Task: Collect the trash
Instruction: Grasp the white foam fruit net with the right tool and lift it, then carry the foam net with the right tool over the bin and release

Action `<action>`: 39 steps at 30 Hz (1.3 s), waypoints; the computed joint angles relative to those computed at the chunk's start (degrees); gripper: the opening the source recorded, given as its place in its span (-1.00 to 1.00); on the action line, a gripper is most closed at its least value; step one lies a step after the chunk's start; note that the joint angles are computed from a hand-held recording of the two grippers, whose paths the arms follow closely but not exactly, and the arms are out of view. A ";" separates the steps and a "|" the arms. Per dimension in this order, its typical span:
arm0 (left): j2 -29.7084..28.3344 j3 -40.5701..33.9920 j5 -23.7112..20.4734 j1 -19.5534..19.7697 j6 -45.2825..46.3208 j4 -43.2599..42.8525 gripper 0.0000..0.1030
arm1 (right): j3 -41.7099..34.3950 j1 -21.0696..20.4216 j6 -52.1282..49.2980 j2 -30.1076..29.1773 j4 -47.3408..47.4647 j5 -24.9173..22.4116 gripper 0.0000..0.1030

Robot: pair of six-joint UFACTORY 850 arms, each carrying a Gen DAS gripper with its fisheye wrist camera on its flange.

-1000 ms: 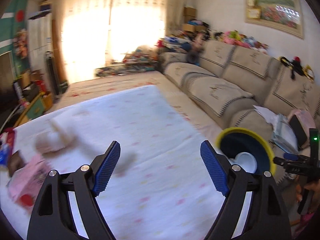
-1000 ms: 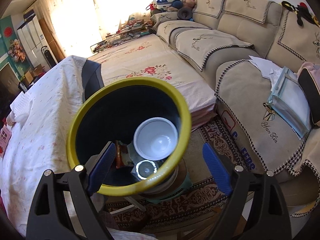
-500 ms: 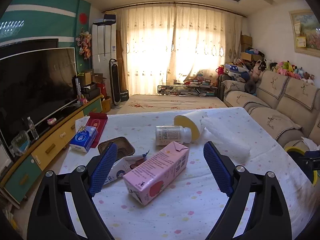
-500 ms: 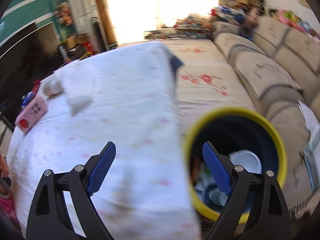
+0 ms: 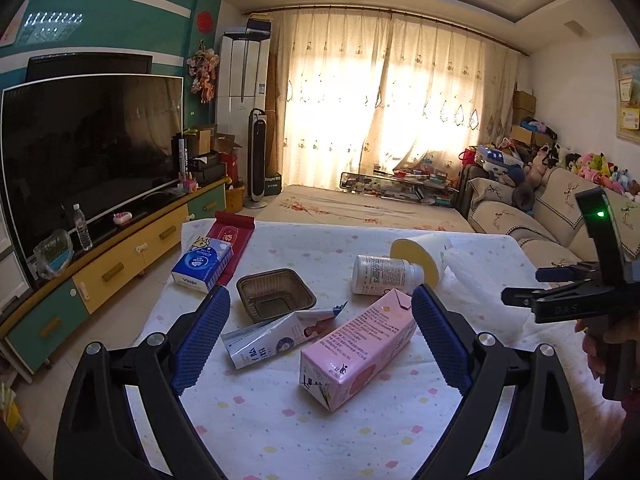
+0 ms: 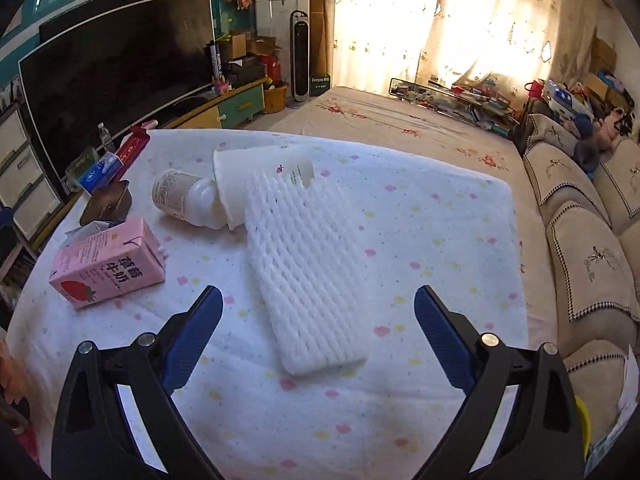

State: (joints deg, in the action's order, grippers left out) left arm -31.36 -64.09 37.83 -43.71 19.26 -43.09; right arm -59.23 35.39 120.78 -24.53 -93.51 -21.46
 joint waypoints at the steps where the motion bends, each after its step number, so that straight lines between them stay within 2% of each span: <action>1: -0.07 -0.10 -0.23 0.04 -0.07 0.16 0.76 | -1.12 -0.63 -2.70 -0.94 2.08 1.25 0.78; 3: -0.25 -0.25 -0.47 -0.12 0.26 0.13 0.76 | -3.14 -1.94 -6.94 -2.76 5.33 4.38 0.78; 6: -0.73 -0.81 -0.90 -0.39 1.24 -0.21 0.76 | -5.00 -2.34 -10.60 -4.81 9.03 4.25 0.78; 12: -1.17 -1.49 -1.69 -0.55 1.94 -0.51 0.76 | -5.51 -3.16 -7.39 -6.09 7.43 4.96 0.78; 14: -1.25 -1.50 -2.06 -0.39 1.32 0.06 0.76 | -5.57 -3.66 -8.64 -6.37 9.18 6.13 0.69; 18: -1.55 -1.76 -2.31 -0.37 1.30 0.37 0.76 | -6.26 -4.35 -12.88 -7.57 14.27 9.12 0.24; 20: -1.66 -1.85 -2.27 -0.52 1.69 0.16 0.76 | -6.31 -3.85 -13.14 -7.65 14.10 7.49 0.07; 21: -1.72 -1.92 -2.18 -0.54 1.77 0.19 0.76 | -6.11 -3.84 -12.74 -7.42 13.70 7.49 -0.12; 22: -1.62 -1.78 -1.97 -0.59 1.79 0.24 0.76 | -5.92 -3.92 -11.57 -7.27 12.81 7.89 -0.40; 24: -1.67 -1.78 -1.62 -0.75 2.22 0.11 0.76 | -5.48 -4.22 -9.77 -6.90 12.03 8.59 -0.71; 31: -1.85 -1.93 -0.99 -0.98 3.22 -0.57 0.76 | -2.39 -3.77 -1.26 -3.42 5.48 8.54 -0.74; 39: -1.69 -1.60 -0.85 -1.07 2.34 0.81 0.76 | 7.36 0.28 14.21 6.59 -7.29 4.09 -0.74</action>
State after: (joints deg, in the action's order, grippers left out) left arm -33.06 -65.69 36.98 -44.77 21.60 -42.29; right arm -51.87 35.67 135.00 -17.94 -100.79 -17.37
